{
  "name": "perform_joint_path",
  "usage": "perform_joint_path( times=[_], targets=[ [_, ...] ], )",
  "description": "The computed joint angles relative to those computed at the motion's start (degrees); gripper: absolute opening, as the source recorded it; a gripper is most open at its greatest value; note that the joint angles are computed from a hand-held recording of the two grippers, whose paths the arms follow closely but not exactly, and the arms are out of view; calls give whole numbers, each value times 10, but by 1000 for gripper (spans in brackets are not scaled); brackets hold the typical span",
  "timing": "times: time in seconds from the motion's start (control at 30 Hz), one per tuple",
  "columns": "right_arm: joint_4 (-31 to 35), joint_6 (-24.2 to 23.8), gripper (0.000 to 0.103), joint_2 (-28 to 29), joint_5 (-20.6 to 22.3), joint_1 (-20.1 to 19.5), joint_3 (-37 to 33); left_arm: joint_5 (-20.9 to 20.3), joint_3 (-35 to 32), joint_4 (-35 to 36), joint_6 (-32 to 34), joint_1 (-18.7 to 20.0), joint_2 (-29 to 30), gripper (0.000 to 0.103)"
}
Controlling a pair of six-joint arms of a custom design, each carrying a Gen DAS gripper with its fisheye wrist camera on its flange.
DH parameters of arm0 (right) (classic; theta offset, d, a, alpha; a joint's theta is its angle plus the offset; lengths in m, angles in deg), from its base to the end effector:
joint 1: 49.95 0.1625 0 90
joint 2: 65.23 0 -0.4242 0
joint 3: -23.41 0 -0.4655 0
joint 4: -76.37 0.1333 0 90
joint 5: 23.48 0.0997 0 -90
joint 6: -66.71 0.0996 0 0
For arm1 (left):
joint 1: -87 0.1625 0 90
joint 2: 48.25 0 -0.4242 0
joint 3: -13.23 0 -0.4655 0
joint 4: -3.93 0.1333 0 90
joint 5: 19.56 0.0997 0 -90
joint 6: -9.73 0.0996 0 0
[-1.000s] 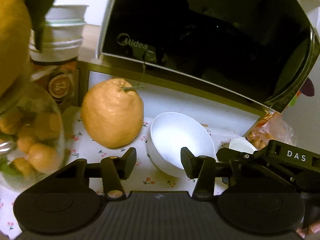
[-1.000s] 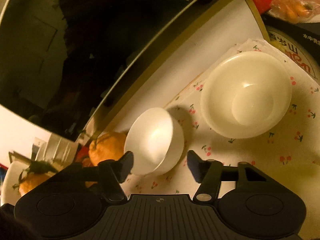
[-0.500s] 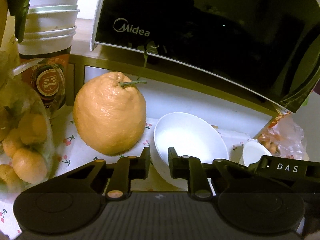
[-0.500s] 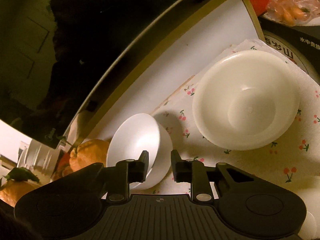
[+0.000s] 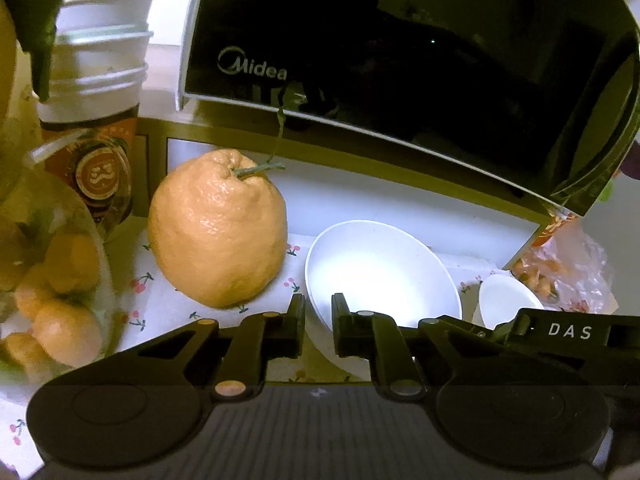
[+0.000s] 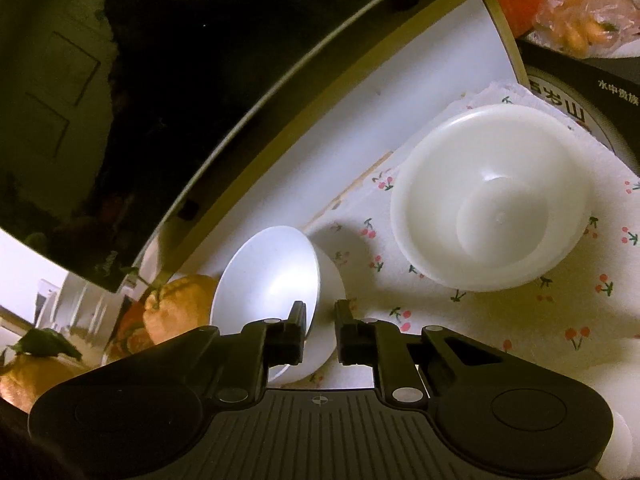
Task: Organize plates and bowls
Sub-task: 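Grasp the rim of the white bowl with the left gripper, then carry the white bowl with the left gripper next to the plate stack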
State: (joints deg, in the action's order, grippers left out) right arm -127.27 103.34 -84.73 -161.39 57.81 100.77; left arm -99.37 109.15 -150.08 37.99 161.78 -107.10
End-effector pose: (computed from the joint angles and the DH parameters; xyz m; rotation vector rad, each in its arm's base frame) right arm 0.2880 -0.7045 -0.0452 -0.9324 -2.2325 1.5869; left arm -0.0445 -0.7384 0.2027 0.9967 2.6636 -0.6479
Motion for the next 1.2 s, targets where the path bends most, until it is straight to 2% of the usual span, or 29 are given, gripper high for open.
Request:
perform_joint_path(
  times=[0.27,0.57,0.93,1.2],
  targets=[
    [3,10,15,-14,-3,24,14,-2,10,9,-4,-8,-31,11],
    [33,37,15,-34,-23,64,31,-6,46,34,-13,-12,-95,11],
    [125,91,15,-45,-44,113,41,-10,79,88,-26,4,-170,11],
    [182,120,16,-34,-18,134,32,-8,86,134,-26,29,-218,11]
  ],
)
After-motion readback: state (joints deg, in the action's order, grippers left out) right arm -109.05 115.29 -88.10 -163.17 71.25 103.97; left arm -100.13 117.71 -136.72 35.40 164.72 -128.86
